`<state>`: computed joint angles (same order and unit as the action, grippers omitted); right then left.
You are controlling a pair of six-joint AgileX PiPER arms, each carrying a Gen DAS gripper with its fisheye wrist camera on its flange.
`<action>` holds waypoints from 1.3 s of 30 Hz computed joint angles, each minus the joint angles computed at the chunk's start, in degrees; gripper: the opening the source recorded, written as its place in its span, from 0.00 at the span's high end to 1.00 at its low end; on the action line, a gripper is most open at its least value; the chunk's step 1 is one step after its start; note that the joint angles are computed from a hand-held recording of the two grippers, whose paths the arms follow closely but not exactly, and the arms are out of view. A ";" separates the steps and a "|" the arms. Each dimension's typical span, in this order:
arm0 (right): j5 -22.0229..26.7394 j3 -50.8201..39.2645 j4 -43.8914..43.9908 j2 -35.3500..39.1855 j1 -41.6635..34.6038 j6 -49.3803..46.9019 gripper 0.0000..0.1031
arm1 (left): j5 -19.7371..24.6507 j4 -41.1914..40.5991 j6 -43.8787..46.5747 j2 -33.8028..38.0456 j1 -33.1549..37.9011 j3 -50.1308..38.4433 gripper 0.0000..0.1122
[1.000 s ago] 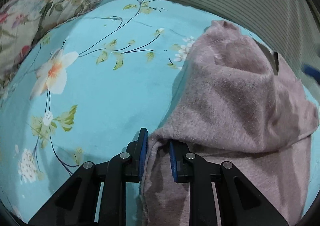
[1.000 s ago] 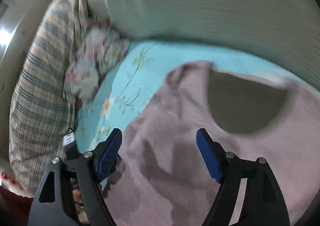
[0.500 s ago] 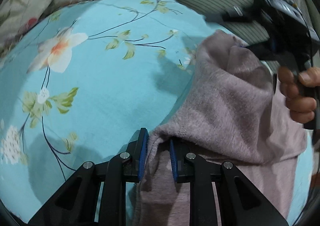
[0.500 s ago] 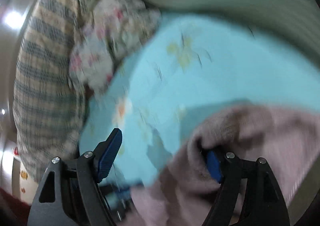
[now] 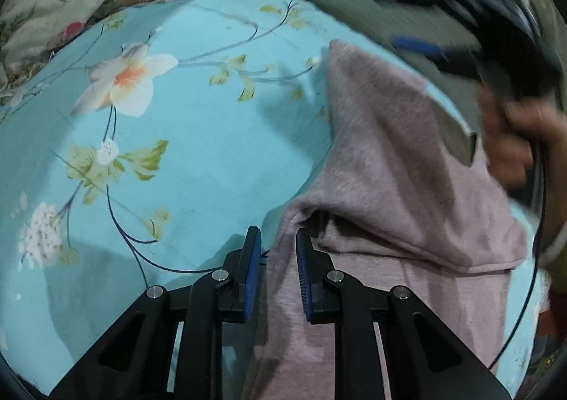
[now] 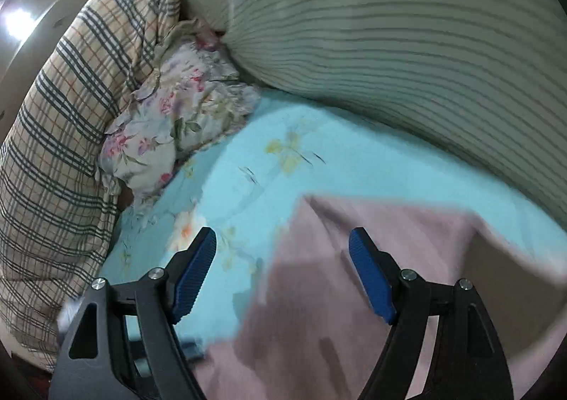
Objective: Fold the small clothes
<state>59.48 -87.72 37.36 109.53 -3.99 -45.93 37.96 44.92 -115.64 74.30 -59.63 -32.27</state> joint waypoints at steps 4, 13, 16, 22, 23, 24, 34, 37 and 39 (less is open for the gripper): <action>-1.49 13.90 -0.71 -11.82 -13.30 -5.04 0.24 | -1.38 -1.15 5.80 -1.00 3.18 -2.84 0.80; -4.00 15.73 -3.66 -19.09 -46.54 -9.23 0.33 | -3.43 -3.86 23.87 10.06 9.11 -16.24 0.78; -5.57 10.18 -6.35 -14.61 -49.30 -5.63 0.34 | -2.34 -5.22 27.09 13.23 8.73 -18.38 0.78; -2.60 4.51 -8.85 -7.41 -46.55 -4.12 0.67 | -2.04 -7.81 30.39 15.34 11.18 -18.98 0.78; -1.55 4.90 -8.93 -7.33 -45.76 -4.57 0.95 | -1.83 -8.28 31.46 15.80 11.54 -19.43 0.78; -1.29 5.12 -9.16 -7.89 -45.06 -4.88 0.96 | -1.44 -8.64 32.18 15.98 11.58 -19.81 0.78; -2.47 3.56 -15.27 -7.29 -45.59 3.67 0.93 | 0.39 -10.33 36.05 19.33 11.53 -21.10 0.75; -8.05 9.71 -10.93 -13.92 -47.29 0.10 0.90 | -0.19 -9.96 35.84 19.39 11.84 -19.86 0.71; -6.80 12.99 -3.20 -17.13 -48.53 -5.81 0.85 | -0.24 -9.86 35.88 19.22 12.06 -19.40 0.70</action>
